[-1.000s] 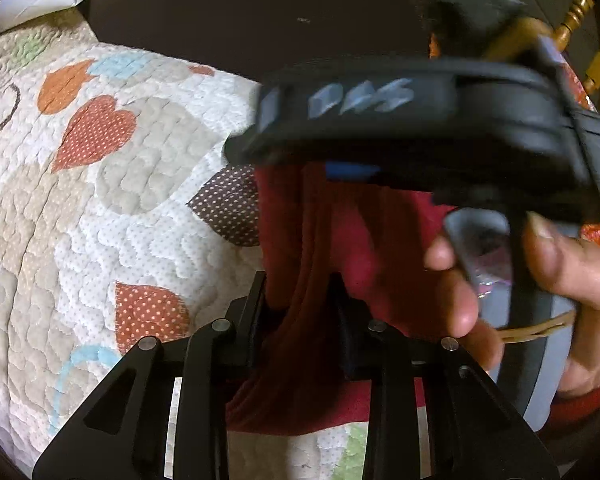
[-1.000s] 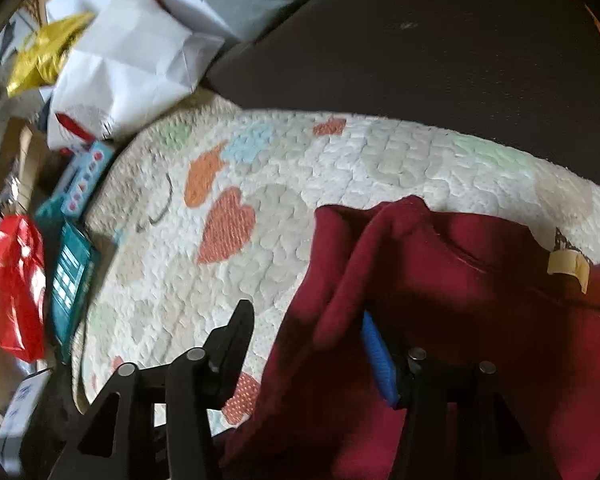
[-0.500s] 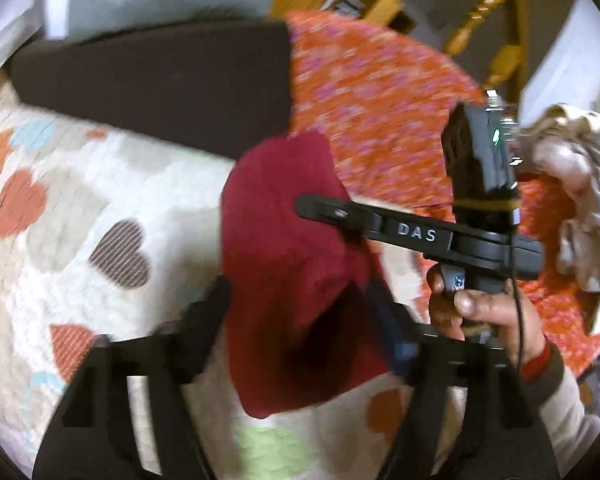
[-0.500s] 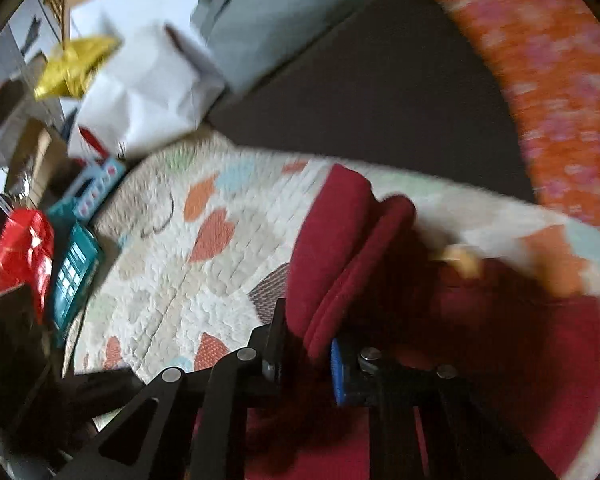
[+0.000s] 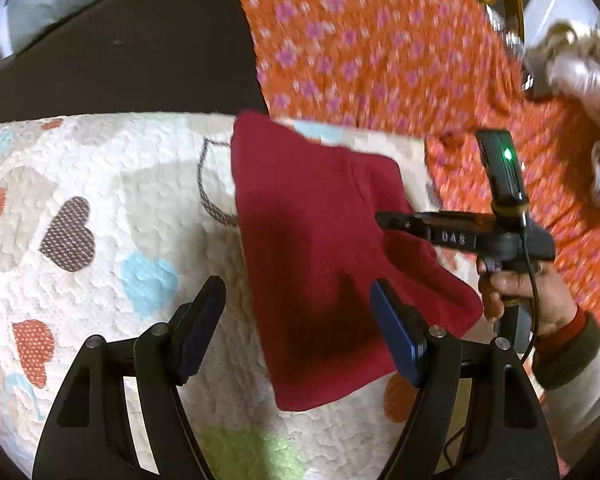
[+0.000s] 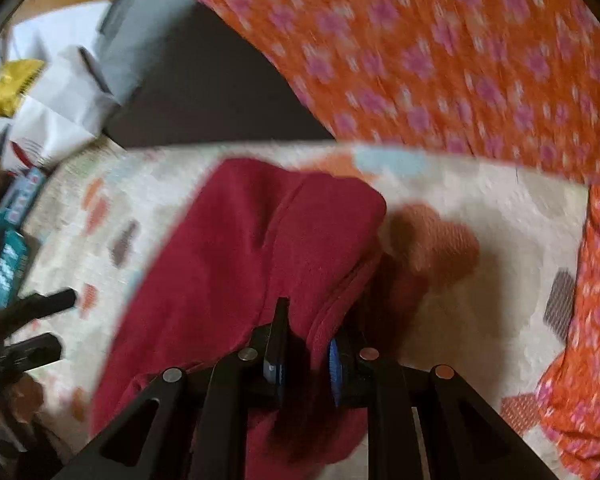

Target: Fold small clothes

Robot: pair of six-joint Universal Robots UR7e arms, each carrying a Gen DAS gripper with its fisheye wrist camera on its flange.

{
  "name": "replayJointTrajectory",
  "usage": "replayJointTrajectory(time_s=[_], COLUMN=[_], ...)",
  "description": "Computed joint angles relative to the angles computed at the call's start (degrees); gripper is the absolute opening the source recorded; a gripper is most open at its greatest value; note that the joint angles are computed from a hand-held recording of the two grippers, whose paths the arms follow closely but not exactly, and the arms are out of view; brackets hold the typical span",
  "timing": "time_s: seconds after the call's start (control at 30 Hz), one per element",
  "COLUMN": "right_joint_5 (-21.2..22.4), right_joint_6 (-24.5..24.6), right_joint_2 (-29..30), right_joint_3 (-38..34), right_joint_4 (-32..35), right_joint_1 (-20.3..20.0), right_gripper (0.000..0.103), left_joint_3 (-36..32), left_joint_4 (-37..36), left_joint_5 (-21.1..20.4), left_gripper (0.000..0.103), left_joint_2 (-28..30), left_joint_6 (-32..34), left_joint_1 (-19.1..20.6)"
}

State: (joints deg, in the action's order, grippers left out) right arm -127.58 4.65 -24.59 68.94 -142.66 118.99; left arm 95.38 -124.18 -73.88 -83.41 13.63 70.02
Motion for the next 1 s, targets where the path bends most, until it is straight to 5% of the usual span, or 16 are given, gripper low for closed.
replayJointTrajectory(time_s=[0.1,0.17,0.27,0.37,0.53,0.6,0.73,0.87,0.93,1.0], right_joint_5=[3.79,1.32,1.59,3.40,-7.67,-5.12,-3.35,-0.89,-1.67,-7.18], right_joint_6=[3.73,6.32,3.05,-2.74,-4.29,-4.20,-0.99,-3.99,-4.35,-3.05], right_joint_2=[-2.41,-3.59,-3.70,-0.78,6.49,6.06,2.77,-1.92,-3.27,-2.97], right_joint_3=[3.63,4.52,4.43,-0.21,-7.80,-6.31,-3.78,4.29,7.67,9.89], right_joint_4=[-4.39,-7.05,-12.81,-9.45,-1.36,-6.61,-3.30,-6.44,-6.06,-3.51], right_joint_1=[-1.79,-1.16,0.23,1.27,0.75,-0.35,1.19,4.56,5.62,5.98], right_gripper=[0.022,0.026,0.026,0.026,0.023,0.023,0.023,0.023,0.023,0.023], left_joint_3=[1.45,2.88,3.93,4.45,4.49,4.97,5.01,5.77,6.25,6.64], left_joint_4=[0.30,-0.09,-0.34,-0.88,-0.10,-0.86,-0.88,-1.92,-2.40,-2.50], left_joint_5=[1.61,3.32,4.59,5.57,6.30,7.29,7.77,8.54,9.40,9.85], left_gripper=[0.075,0.075,0.075,0.075,0.075,0.075,0.075,0.075,0.075,0.075], left_joint_2=[0.36,0.31,0.87,1.35,1.94,1.80,1.72,1.42,1.28,1.25], left_joint_6=[0.38,0.96,0.93,0.20,0.01,0.91,0.93,1.36,1.61,1.58], left_joint_1=[-0.59,-1.05,-1.21,-1.07,-1.10,-1.59,-1.61,-1.91,-2.21,-2.33])
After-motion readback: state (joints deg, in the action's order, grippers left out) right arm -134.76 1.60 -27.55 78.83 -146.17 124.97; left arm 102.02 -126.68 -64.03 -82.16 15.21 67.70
